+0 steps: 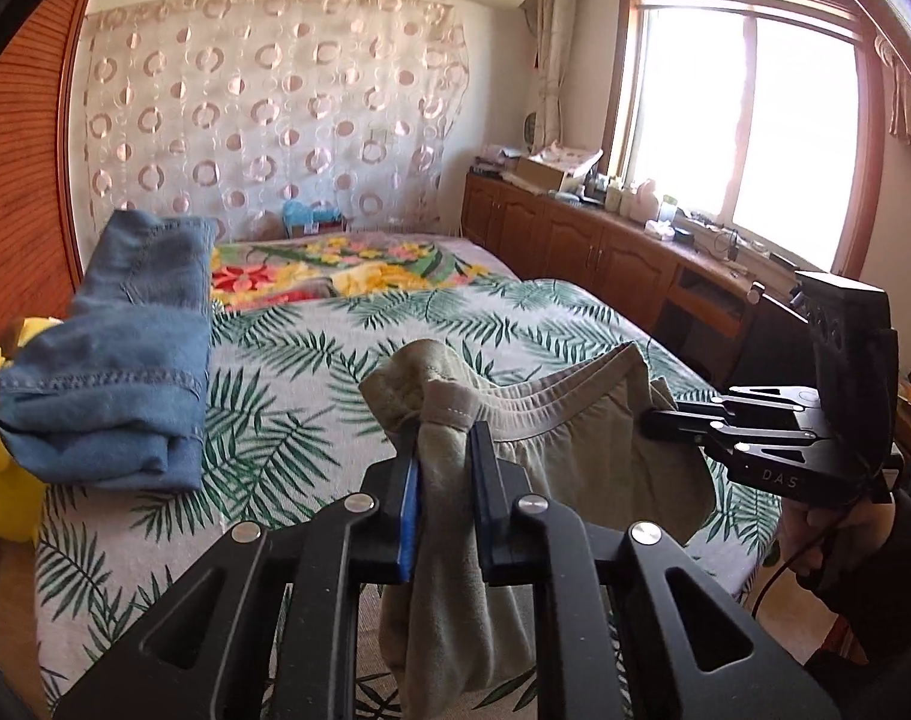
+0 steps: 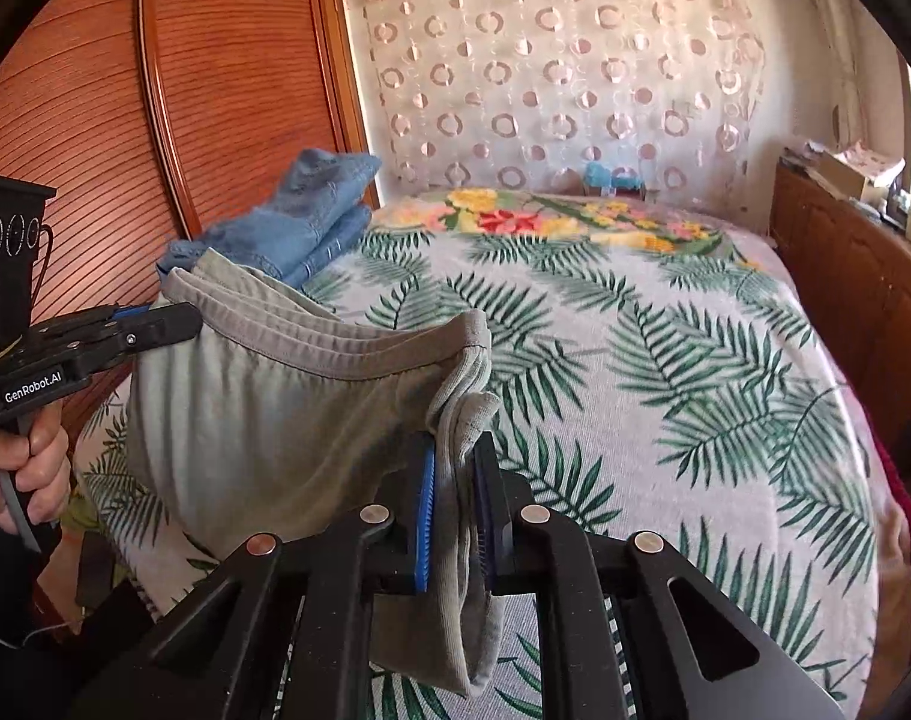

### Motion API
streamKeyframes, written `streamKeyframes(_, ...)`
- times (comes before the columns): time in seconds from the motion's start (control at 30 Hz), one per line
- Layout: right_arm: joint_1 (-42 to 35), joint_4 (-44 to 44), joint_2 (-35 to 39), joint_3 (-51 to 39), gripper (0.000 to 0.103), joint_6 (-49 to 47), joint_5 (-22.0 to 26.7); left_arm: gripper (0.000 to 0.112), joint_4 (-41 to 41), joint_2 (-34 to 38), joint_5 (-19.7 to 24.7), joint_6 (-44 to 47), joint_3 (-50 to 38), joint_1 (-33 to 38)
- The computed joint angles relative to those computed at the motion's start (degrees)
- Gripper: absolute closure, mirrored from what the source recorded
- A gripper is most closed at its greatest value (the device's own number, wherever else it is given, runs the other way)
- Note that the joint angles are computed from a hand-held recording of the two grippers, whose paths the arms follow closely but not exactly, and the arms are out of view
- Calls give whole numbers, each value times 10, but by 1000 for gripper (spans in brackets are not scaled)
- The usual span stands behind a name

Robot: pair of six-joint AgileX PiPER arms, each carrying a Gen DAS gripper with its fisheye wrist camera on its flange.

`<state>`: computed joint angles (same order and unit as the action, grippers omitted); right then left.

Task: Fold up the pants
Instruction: 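Lift the grey pants with both grippers and carry them over the blue jeans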

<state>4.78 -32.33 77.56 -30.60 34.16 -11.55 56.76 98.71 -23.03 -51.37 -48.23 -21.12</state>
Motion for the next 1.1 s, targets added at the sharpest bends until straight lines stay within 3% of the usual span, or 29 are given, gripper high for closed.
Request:
streamKeyframes(0.3, -8, -80, -69, 4, 91, 57, 18, 96, -5, -23, -1, 6, -10, 12)
streamKeyframes(0.5, 11, -63, -80, -16, 91, 29, 40, 96, 0, -33, -2, 3, -14, 26)
streamKeyframes(0.87, 49, 101, -76, -50, 91, -144, 63, 96, -15, -71, -18, 22, 12, 53)
streamKeyframes(1.1, 53, 125, -55, -68, 91, -180, 50, 96, -3, -69, -21, 14, 5, 72)
